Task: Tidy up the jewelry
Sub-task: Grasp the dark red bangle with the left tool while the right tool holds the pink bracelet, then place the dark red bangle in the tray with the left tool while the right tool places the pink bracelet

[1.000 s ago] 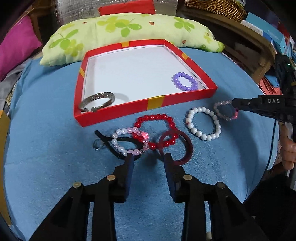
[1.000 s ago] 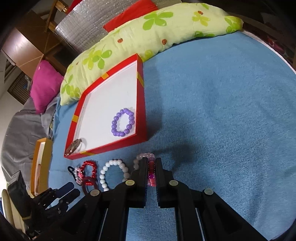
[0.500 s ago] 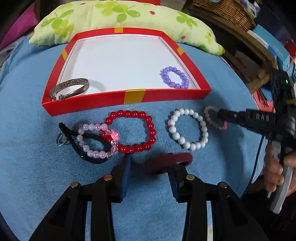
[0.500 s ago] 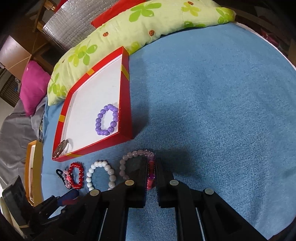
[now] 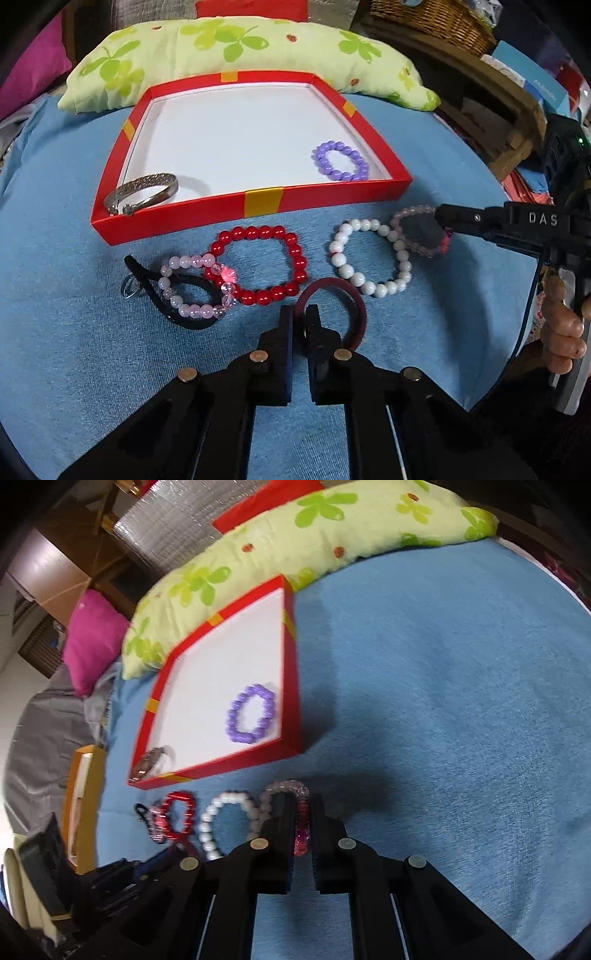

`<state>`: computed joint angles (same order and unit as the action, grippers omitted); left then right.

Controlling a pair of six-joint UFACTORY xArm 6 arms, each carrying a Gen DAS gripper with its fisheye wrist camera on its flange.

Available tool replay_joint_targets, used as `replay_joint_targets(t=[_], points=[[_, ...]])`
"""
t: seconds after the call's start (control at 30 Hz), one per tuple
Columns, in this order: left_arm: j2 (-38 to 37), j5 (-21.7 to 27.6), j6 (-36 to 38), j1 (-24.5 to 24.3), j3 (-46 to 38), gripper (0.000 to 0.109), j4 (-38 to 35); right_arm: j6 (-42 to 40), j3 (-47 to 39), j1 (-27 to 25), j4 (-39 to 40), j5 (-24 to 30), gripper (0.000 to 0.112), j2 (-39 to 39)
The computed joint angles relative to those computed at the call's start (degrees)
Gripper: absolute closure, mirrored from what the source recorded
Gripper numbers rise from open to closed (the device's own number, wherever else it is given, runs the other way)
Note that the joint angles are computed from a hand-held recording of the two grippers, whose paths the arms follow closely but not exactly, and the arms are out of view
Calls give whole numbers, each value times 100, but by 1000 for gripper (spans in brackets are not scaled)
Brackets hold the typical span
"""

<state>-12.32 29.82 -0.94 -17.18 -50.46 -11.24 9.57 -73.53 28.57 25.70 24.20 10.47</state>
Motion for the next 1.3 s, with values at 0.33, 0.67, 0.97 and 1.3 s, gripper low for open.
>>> replay_joint_targets(t=[0.33,0.67,0.97,1.3], points=[[-503,-305,324,187,327,102,-260,-1269,135,306,1469,-486,104,-244],[-607,-557,246,499,227,102,-342,-2227,-2,569,2367,-875,104,-242],[262,-564,-147,773,-711,102,143,-2129,-986,648,2173,-942,104,509],[1768,-278,-535,1048,-2233,102,770,-1016,-2944,516,1426,-317,104,2092]])
